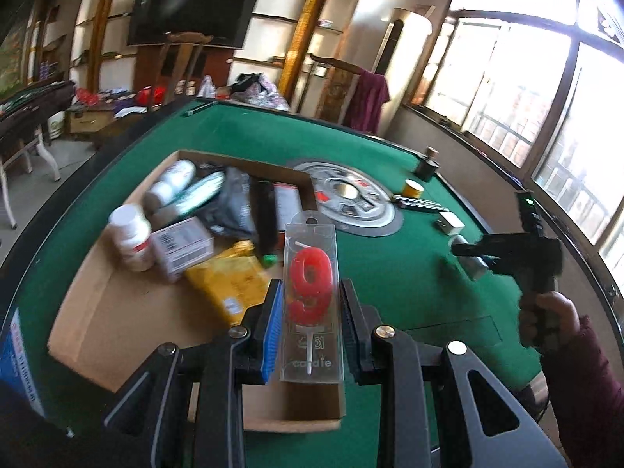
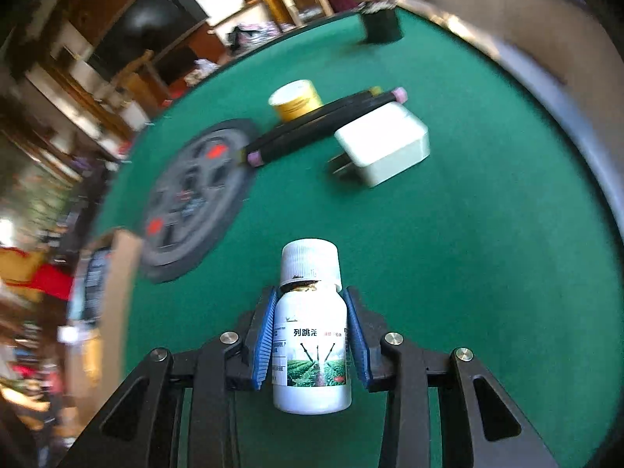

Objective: Organize objects
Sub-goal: 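Lower the candle package and bottle into the cardboard box and open both tools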

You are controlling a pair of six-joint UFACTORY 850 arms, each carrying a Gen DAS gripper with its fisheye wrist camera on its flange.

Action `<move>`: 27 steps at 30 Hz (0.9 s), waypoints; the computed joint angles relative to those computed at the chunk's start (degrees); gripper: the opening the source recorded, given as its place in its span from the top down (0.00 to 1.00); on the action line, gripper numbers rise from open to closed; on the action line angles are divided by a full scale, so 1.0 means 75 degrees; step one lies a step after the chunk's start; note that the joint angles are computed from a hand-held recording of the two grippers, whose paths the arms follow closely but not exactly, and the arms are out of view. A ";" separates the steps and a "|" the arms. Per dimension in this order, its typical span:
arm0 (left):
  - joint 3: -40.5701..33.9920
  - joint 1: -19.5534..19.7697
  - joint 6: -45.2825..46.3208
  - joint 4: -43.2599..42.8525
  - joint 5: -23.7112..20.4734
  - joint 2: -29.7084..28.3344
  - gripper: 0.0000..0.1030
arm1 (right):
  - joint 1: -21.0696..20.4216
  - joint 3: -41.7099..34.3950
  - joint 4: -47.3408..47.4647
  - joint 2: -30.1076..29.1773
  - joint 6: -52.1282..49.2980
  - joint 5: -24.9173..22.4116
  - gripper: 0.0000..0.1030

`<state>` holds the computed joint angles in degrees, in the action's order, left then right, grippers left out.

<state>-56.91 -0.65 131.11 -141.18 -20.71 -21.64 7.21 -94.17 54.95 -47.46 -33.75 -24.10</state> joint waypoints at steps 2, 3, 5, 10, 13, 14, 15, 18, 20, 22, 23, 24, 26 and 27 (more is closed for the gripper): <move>0.0168 0.0097 0.0263 -0.0349 0.0023 0.0106 0.74 | 0.0002 0.0161 0.0992 0.0089 -0.0936 -0.0392 0.64; 0.0231 0.0133 0.0375 -0.0482 0.0047 0.0151 0.74 | 0.0015 0.0157 0.1285 0.0090 -0.1197 -0.0639 0.64; 0.0384 0.0234 0.0615 -0.0791 0.0098 0.0257 0.74 | 0.0076 0.0261 0.1820 0.0161 -0.1729 -0.1057 0.64; 0.0702 0.0371 0.1470 -0.1778 0.0352 0.0508 0.74 | 0.0490 0.0155 0.2281 0.0196 -0.2349 -0.1800 0.64; 0.0793 0.0396 0.2369 -0.2647 0.0472 0.0547 0.74 | 0.0823 -0.0122 0.2218 0.0114 -0.2408 -0.2106 0.63; 0.0760 0.0423 0.2447 -0.2750 0.0539 0.0512 0.74 | 0.0942 -0.0228 0.2148 0.0066 -0.2366 -0.2158 0.63; 0.0710 0.0466 0.2352 -0.2690 0.0604 0.0467 0.74 | 0.1095 -0.0403 0.2063 -0.0017 -0.2313 -0.2285 0.63; 0.0541 0.0543 0.2511 -0.2830 0.0818 0.0338 0.74 | 0.1401 -0.0756 0.1799 -0.0206 -0.2160 -0.2441 0.63; 0.0369 0.0567 0.2524 -0.2848 0.0997 0.0180 0.74 | 0.1670 -0.1226 0.1383 -0.0475 -0.1797 -0.2467 0.63; 0.0242 0.0615 0.1926 -0.2269 0.1046 0.0037 0.74 | 0.1835 -0.1696 0.0987 -0.0769 -0.1417 -0.2540 0.63; 0.0165 0.0633 0.1583 -0.1945 0.1066 -0.0047 0.74 | 0.1873 -0.1757 0.0880 -0.0820 -0.1359 -0.2525 0.63; 0.0097 0.0646 0.1314 -0.1678 0.1067 -0.0125 0.74 | 0.1985 -0.2020 0.0587 -0.0978 -0.1089 -0.2486 0.63; -0.0010 0.0647 0.1205 -0.1559 0.1088 -0.0238 0.74 | 0.2120 -0.2385 0.0167 -0.1201 -0.0721 -0.2405 0.63; -0.0072 0.0641 0.1181 -0.1547 0.1128 -0.0302 0.74 | 0.2183 -0.2526 -0.0093 -0.1285 -0.0535 -0.2304 0.63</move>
